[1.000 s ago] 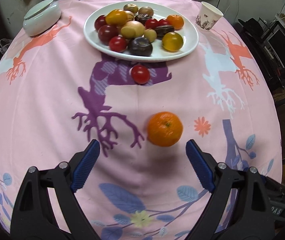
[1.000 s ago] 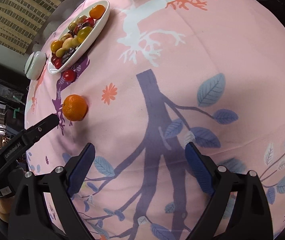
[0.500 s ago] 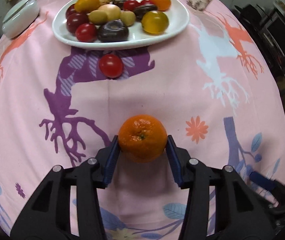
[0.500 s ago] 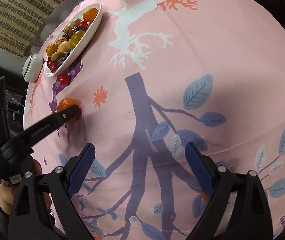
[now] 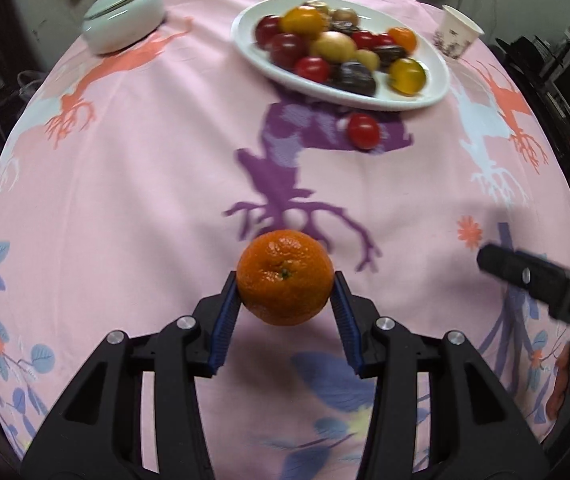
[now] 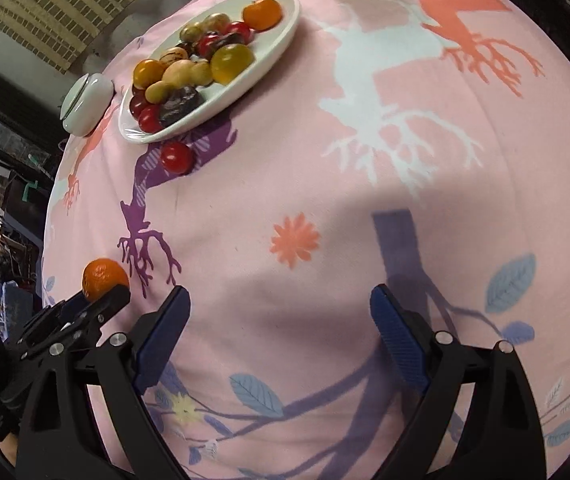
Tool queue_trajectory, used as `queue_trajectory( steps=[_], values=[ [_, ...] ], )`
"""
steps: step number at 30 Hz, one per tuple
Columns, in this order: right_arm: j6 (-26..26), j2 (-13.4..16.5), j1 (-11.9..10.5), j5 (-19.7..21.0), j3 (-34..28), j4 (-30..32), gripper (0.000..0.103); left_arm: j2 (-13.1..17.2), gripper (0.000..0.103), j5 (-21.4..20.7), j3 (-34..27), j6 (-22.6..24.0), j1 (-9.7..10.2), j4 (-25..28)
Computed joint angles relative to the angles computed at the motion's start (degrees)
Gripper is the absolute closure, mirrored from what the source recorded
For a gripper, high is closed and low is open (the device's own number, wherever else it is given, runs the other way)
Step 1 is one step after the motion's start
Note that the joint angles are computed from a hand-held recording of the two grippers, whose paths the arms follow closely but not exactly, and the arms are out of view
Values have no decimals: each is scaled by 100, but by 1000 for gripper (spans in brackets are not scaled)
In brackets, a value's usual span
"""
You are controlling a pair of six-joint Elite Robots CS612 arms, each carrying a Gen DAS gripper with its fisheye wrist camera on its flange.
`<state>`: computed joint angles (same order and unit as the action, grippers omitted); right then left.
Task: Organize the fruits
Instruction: 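Grasp the mandarin with the left tool while the right tool grasps the red tomato, then carry the mandarin with the left tool while the right tool carries the tomato to the plate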
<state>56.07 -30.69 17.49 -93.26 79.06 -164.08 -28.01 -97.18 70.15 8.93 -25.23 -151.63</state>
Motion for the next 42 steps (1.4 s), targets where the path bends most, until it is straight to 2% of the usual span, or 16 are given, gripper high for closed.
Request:
queue_trajectory(
  steps=[3, 7, 9, 10, 11, 14, 21, 22, 23, 24, 25, 30, 35, 42],
  values=[
    [-640, 232, 19, -205, -543, 223, 11, 68, 57, 50, -124, -197, 72, 132],
    [-1266, 563, 37, -405, -1278, 662, 11, 131, 57, -56, -249, -259, 144, 296],
    [-1501, 693, 60, -647, -1577, 897, 13, 161, 57, -74, -296, -256, 152, 319],
    [-1601, 750, 68, -723, -1703, 1001, 17, 175, 57, -82, -317, -267, 158, 345],
    [-1679, 805, 57, -699, -1820, 1109, 27, 197, 57, -99, -359, -299, 163, 398],
    [-1766, 956, 8, -450, -2116, 1328, 48, 240, 57, -156, -431, -310, 168, 495],
    [-1844, 1173, -24, -420, -2496, 1556, 49, 280, 57, -151, -491, -287, 163, 530],
    [-1934, 1205, -14, -488, -2562, 1592, 51, 279, 57, -142, -489, -289, 158, 530],
    [-2007, 1219, -8, -533, -2590, 1601, 59, 276, 57, -130, -485, -297, 154, 529],
    [-2026, 1232, -7, -566, -2607, 1582, 69, 272, 57, -118, -476, -316, 153, 522],
    [-1987, 1231, -9, -605, -2594, 1547, 73, 269, 57, -110, -472, -341, 151, 518],
    [-1950, 1073, -1, -588, -2275, 1315, 74, 257, 57, -44, -446, -356, 127, 503],
    [-1582, 710, -14, -293, -1513, 723, 74, 197, 57, -48, -365, -295, 114, 491],
    [-1110, 367, 21, -191, -722, 299, 74, 62, 57, -89, -184, -109, 54, 306]
  ],
)
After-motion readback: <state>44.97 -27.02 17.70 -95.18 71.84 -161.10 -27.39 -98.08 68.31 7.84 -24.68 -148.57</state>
